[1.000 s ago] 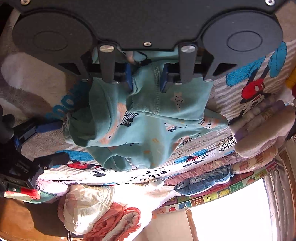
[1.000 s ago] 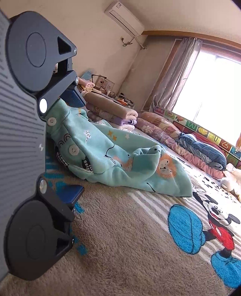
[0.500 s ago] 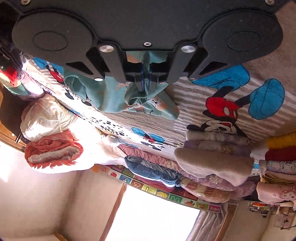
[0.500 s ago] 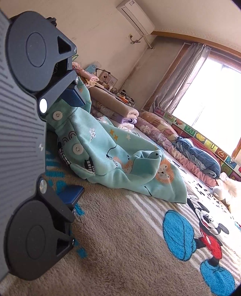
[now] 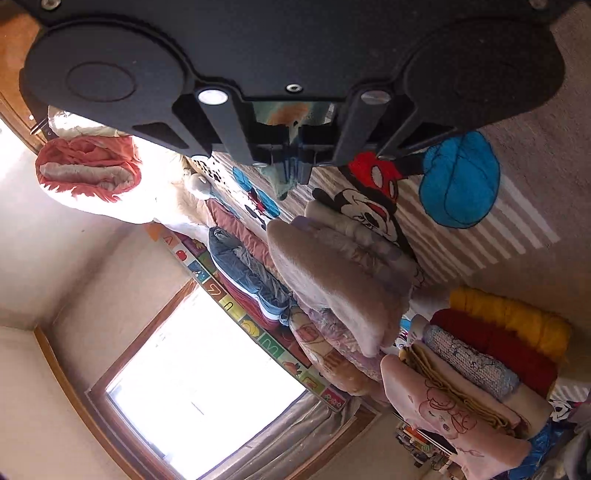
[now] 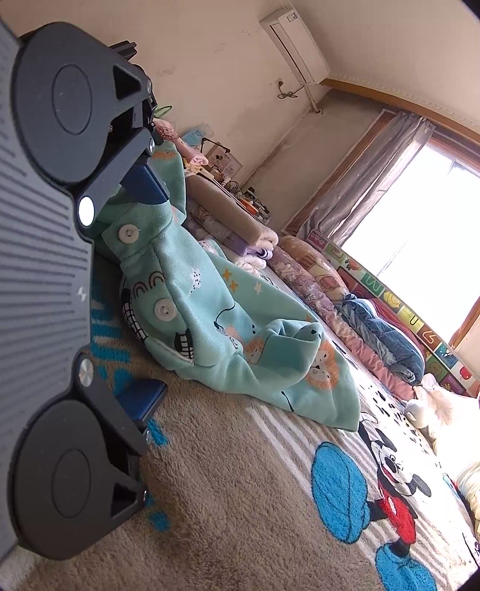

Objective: Fold clothes

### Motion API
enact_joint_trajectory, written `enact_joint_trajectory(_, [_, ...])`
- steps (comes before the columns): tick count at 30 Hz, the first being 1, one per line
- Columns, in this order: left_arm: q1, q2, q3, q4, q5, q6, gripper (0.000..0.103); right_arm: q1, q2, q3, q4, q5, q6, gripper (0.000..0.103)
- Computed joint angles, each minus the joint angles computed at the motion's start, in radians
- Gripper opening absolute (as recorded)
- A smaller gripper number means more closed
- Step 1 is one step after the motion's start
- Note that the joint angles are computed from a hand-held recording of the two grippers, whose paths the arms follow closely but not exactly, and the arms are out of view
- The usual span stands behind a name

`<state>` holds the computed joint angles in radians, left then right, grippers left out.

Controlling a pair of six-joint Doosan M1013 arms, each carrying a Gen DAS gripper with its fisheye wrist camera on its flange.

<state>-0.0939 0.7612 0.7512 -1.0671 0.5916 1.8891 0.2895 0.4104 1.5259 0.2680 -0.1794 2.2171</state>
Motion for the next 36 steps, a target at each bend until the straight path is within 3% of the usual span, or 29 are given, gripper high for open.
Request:
enact_joint_trajectory(5, [0.027,0.0,-0.027,-0.042,0.042,-0.028,0.001,-0.003,-0.002,0.02,-0.099,-0.057,0.111,0.1])
enact_joint_trajectory(18, [0.066,-0.013,-0.001,0.203,0.006,-0.309,0.001,-0.003,-0.002,0.033,-0.132,-0.095,0.147,0.1])
enact_joint_trajectory(24, [0.068,-0.017,0.015,0.386,0.003,-0.433,0.001,-0.004,-0.003,0.039,-0.153,-0.113,0.174,0.1])
enact_joint_trajectory(29, [0.067,0.004,-0.003,0.497,0.052,-0.554,0.001,-0.003,-0.003,0.039,-0.148,-0.112,0.169,0.1])
enact_joint_trajectory(36, [0.042,0.024,-0.056,0.792,0.157,-0.69,0.001,-0.003,-0.003,0.041,-0.154,-0.122,0.181,0.1])
